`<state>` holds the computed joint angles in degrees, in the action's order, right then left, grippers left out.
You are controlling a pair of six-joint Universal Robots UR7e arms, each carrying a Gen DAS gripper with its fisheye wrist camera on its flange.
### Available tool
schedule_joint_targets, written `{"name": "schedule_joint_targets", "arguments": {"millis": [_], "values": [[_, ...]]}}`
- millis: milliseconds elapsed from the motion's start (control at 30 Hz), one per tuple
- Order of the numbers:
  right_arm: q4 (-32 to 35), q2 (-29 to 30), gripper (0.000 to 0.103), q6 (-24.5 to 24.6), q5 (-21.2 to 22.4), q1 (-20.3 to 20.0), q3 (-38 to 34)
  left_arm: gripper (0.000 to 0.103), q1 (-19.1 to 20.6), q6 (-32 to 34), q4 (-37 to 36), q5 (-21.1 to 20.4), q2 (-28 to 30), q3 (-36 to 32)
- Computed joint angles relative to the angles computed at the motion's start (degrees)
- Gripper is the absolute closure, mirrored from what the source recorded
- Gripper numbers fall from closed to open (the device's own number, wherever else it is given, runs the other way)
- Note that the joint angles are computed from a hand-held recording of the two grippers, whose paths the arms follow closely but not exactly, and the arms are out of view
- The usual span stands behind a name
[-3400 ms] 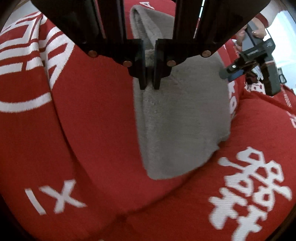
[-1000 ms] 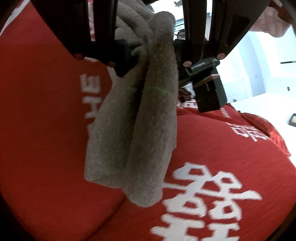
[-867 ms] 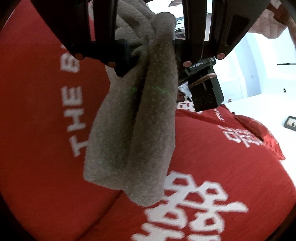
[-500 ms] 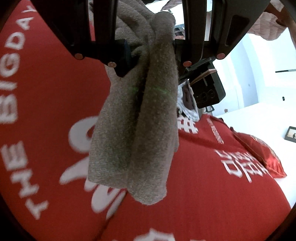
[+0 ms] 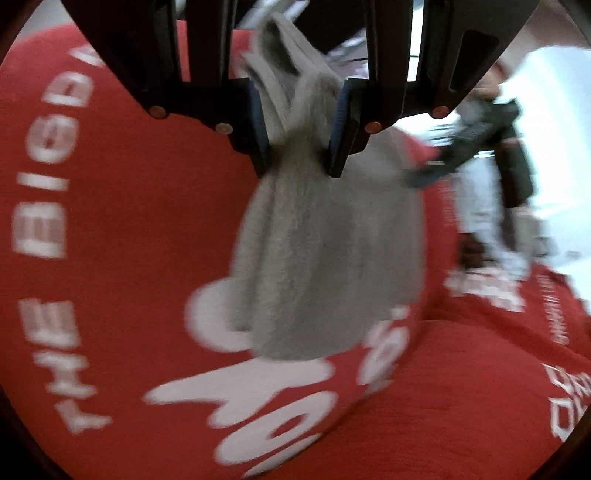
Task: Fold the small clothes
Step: 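Lower the sweater bundle flat onto the cushion and open both grippers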
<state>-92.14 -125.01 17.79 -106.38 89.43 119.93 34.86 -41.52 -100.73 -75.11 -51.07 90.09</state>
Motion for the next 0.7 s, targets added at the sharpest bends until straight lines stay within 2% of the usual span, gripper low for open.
{"name": "schedule_joint_targets", "arguments": {"millis": [33,67,167,267,333,367,433,533,633,700], "values": [[1.0,0.3,0.087,1.8,-3.6,2.8,-0.7,0.055,-0.4,0.1,-0.2,0.6,-0.8,0.3],[1.2,0.9,0.095,4.1,-6.0,6.2,-1.5,0.055,-0.4,0.4,-0.7,0.7,-1.9,0.8],[-1.3,1.3,0.096,7.2,-6.0,12.6,-2.0,0.055,-1.0,2.8,-4.5,-2.1,-3.8,2.0],[-1.5,4.2,0.096,8.3,-5.9,16.7,-1.7,0.055,-1.8,6.2,-5.7,-5.9,-1.7,1.5],[-1.1,5.1,0.096,8.5,-6.0,16.8,-0.1,0.055,-2.1,7.0,-5.3,-7.2,-0.3,1.6],[-1.3,7.4,0.096,10.8,-6.8,18.6,0.2,0.055,-2.3,6.9,-4.9,-7.2,0.5,1.6],[-0.3,9.1,0.096,12.1,-9.5,19.2,1.0,0.055,-2.5,6.4,-3.7,-6.6,1.2,2.2],[1.8,6.0,0.101,11.1,-11.1,16.3,2.9,0.055,-3.1,6.9,-3.7,-5.4,1.1,2.9],[2.9,4.4,0.101,12.5,-10.5,15.5,3.4,0.055,-3.8,6.7,-0.8,-4.5,1.1,2.0],[4.6,4.0,0.101,15.4,-10.3,16.1,2.9,0.055,-3.8,4.7,1.6,-4.6,1.0,1.3]]}}
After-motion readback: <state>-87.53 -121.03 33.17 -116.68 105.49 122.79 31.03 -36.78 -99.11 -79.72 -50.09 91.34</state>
